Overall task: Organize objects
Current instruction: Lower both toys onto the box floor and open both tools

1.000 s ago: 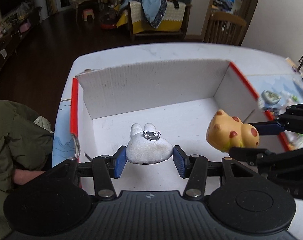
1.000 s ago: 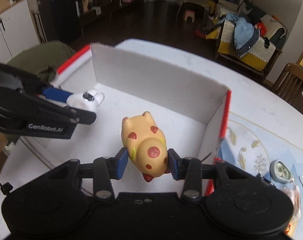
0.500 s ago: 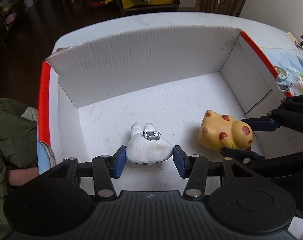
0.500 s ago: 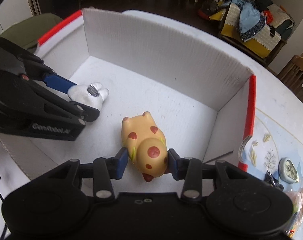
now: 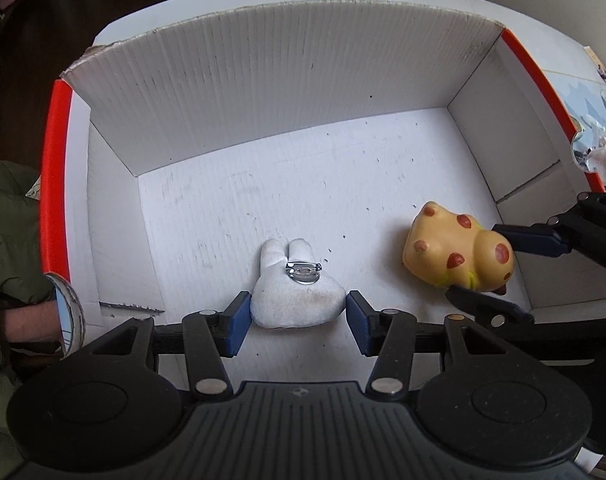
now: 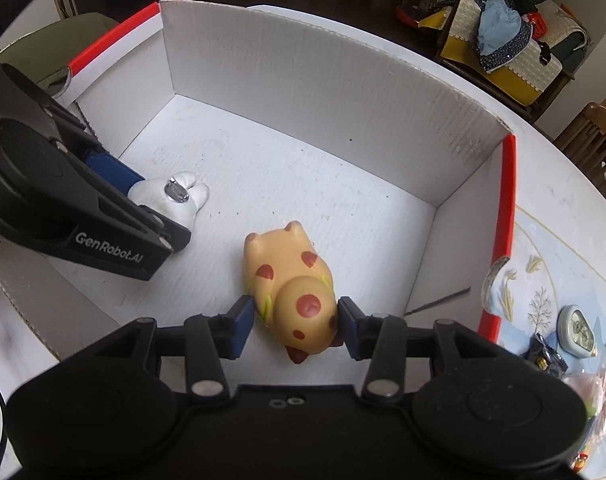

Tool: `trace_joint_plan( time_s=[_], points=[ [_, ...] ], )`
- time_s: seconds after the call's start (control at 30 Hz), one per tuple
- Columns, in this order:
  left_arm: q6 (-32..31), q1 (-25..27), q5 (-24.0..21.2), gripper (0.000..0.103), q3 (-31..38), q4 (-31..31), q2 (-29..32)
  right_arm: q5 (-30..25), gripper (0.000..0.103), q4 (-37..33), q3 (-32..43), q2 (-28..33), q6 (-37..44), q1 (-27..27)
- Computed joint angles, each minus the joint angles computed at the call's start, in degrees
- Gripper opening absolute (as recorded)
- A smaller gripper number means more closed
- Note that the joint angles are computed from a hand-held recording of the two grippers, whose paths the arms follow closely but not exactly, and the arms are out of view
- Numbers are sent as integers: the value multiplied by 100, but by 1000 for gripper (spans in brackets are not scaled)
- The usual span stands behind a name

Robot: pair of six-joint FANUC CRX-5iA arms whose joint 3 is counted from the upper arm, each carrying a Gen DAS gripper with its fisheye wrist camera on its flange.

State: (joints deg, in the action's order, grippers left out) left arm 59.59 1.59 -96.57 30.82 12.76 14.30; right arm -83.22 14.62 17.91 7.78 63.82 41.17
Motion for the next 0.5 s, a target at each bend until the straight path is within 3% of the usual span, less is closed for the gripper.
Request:
trace_joint_plan(
  time_s=[0.17,0.5],
  points=[
    [-38,37,2,58,-21,76,-34,108,56,4,-70,-171,7,26],
    [-167,241,345,62,-438,534,-424,289,57,174,-340,-698,-171,115]
  ],
)
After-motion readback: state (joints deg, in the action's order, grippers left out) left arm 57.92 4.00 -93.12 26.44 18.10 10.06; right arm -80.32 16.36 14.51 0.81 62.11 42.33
